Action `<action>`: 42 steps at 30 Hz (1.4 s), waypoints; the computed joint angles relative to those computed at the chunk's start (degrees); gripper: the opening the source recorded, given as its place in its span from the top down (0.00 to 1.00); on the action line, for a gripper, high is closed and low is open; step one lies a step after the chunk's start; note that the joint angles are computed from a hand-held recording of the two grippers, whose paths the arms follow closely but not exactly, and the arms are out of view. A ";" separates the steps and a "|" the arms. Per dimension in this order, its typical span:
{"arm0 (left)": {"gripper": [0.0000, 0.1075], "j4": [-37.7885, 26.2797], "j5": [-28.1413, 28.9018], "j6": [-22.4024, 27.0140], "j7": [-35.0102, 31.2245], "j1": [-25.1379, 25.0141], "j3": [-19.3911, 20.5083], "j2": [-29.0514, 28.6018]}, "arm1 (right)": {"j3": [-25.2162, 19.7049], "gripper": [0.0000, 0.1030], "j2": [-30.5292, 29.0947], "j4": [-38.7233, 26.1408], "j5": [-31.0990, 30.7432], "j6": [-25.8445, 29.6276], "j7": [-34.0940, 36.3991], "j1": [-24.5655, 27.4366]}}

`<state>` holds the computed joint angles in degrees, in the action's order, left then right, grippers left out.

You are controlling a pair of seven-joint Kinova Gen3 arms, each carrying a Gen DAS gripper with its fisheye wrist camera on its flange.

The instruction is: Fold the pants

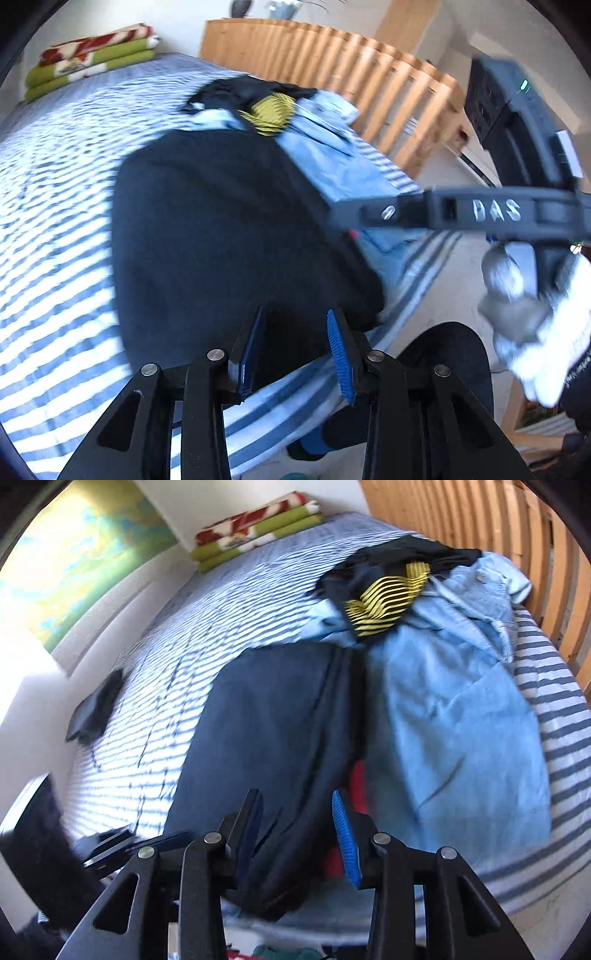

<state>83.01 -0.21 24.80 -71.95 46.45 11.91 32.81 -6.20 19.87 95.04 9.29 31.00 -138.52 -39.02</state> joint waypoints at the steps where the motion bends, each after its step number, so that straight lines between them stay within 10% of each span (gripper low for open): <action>1: 0.65 -1.53 -0.11 0.63 -0.61 0.34 0.38 1.65 | 1.13 0.66 0.64 -0.75 1.43 2.00 -0.97 -1.83; 9: 0.64 5.42 3.51 -2.57 -3.69 -3.84 4.55 -3.07 | 0.61 0.70 2.39 -2.53 0.34 7.12 -0.81 1.18; 15: 0.58 8.30 3.65 1.84 2.46 -7.63 -0.52 -9.01 | -2.23 0.48 4.65 -7.10 -6.01 7.27 8.82 7.70; 21: 0.50 3.13 13.25 9.48 -2.15 -19.77 4.09 -3.64 | -11.14 0.47 10.20 -9.56 -19.27 7.72 19.33 20.36; 31: 0.48 -8.45 18.95 16.74 -7.55 -20.23 5.90 7.50 | -9.48 0.41 12.54 -7.98 -32.57 5.36 32.17 21.37; 42: 0.92 -5.28 20.89 10.41 -7.29 -19.31 5.96 4.73 | -6.99 0.81 7.73 -3.91 -30.45 0.46 26.55 18.03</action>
<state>77.73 20.68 35.20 -79.24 27.14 17.87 37.55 -13.19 27.61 91.13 -21.16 31.46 -111.97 -20.99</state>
